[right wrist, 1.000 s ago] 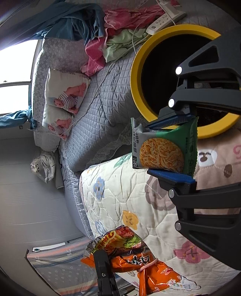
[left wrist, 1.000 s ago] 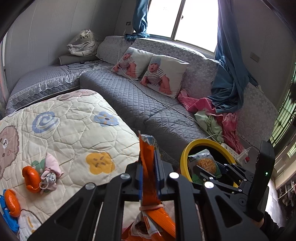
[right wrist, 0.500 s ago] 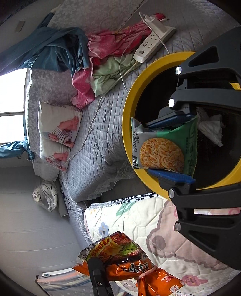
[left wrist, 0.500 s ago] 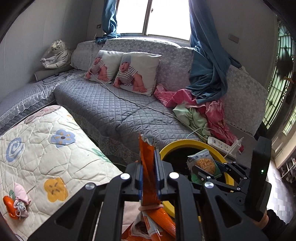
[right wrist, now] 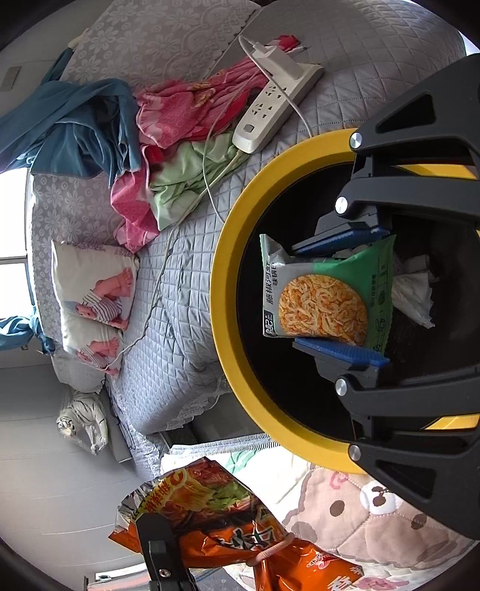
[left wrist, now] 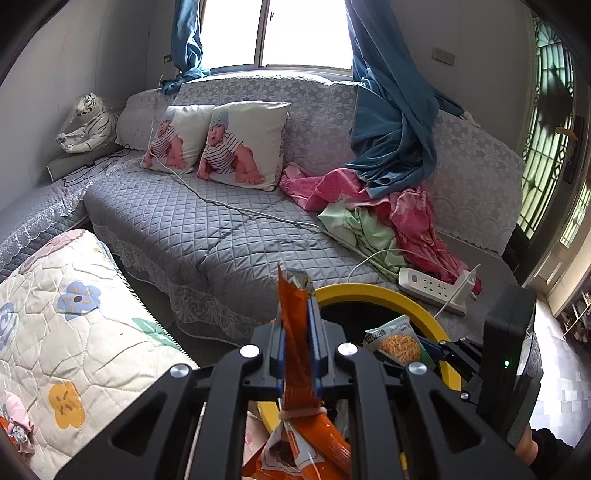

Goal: Collect trash
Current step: 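Open both grippers to drop the wrapper and packet into the bin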

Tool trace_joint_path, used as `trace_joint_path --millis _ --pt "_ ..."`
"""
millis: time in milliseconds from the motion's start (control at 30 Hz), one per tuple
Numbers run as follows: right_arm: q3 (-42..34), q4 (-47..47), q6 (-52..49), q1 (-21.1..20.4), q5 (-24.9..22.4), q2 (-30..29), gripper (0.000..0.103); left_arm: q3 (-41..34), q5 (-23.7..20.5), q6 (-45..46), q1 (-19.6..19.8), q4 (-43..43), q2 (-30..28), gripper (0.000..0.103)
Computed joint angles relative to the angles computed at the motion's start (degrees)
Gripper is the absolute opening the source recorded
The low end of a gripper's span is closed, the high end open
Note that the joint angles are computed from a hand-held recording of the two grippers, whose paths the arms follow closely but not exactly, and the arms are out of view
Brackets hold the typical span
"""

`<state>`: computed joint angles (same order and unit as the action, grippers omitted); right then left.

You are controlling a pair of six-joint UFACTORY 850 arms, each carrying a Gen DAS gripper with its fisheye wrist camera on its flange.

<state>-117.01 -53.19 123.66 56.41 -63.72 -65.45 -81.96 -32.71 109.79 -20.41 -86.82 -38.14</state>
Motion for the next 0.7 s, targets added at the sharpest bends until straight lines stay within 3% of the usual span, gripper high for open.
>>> trace_joint_path --millis 433,567,700 --pt "3.2 0.9 2.0 0.0 1.4 1.3 0.042 -1.7 0.6 -4.0 -1.5 2.3 -1.6 0.010" --pt "3.3 1.2 1.9 0.1 1.1 1.3 0.049 -2.8 0.4 -6.9 -1.6 3.7 -2.4 0.011" --pt "3.7 1.9 1.9 0.1 1.2 1.6 0.052 -4.3 -0.8 -9.8 -1.1 5.5 -3.6 0.026"
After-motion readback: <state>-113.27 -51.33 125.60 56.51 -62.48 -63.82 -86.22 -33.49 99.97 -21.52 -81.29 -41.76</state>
